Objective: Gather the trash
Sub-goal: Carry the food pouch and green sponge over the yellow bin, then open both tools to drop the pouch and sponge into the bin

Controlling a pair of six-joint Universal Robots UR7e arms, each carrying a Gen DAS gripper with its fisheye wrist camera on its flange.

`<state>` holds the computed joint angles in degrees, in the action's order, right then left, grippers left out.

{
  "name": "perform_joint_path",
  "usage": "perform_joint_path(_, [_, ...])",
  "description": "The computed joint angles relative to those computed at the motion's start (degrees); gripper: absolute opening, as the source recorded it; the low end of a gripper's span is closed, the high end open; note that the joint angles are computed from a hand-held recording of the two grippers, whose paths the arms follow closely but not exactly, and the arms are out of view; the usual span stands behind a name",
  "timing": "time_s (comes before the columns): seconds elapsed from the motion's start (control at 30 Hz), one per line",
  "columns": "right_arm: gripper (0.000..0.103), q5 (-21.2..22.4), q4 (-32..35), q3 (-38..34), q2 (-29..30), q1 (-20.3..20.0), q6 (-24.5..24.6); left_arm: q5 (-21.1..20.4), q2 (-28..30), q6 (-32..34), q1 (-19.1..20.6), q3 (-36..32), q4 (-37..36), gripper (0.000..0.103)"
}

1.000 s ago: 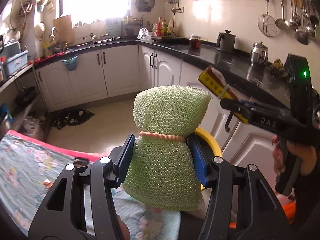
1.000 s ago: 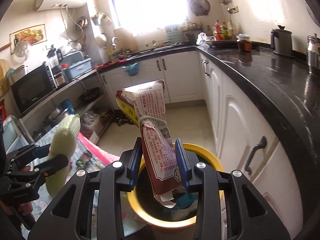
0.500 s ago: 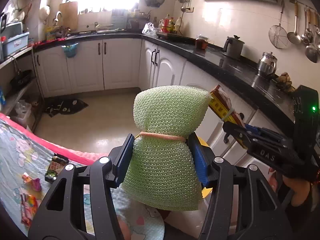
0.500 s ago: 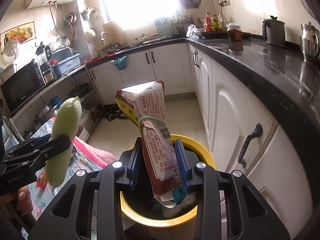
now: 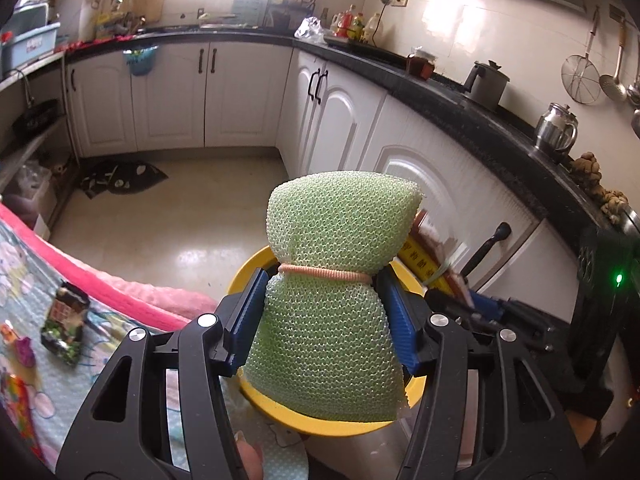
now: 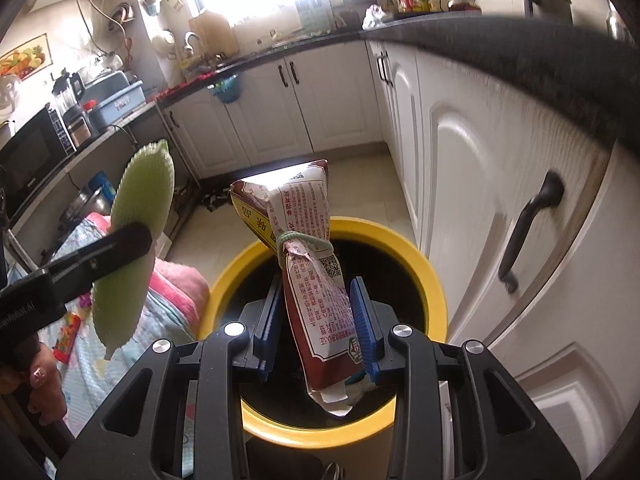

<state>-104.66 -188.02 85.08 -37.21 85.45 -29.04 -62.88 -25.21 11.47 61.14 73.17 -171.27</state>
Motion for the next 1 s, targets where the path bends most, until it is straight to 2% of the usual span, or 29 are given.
perform_joint_path(0.6, [0.034, -1.78, 6.57, -4.94, 4.21, -1.74, 2.21, -0.80, 4.66, -2.89, 1.82, -6.71, 5.03, 0.052])
perform_joint_path(0.67, [0.042, -1.52, 6.46, -4.87, 4.28, -1.91, 2.53, -0.52, 4.87, -3.37, 1.94, -6.91, 5.18, 0.056])
perform_joint_path(0.7, [0.050, -1.88, 6.15, -4.89, 4.38, -1.89, 2.63, -0.36, 5.00, -3.49, 1.94, -7.10, 5.18, 0.057])
perform_joint_path(0.8, [0.052, -2.28, 4.89, -4.65, 4.43, -1.91, 2.49, -0.33, 4.58, -4.19, 2.15, -6.55, 4.66, 0.066])
perform_joint_path(0.87, [0.057, -2.79, 4.04, -4.52, 4.38, -1.84, 2.82, -0.20, 3.93, -4.53, 2.24, -5.65, 3.81, 0.073])
perform_joint_path(1.0, [0.063, -3.48, 2.04, -3.74, 4.08, -1.73, 3.22, 0.73, 2.39, -5.22, 2.32, -3.55, 2.17, 0.081])
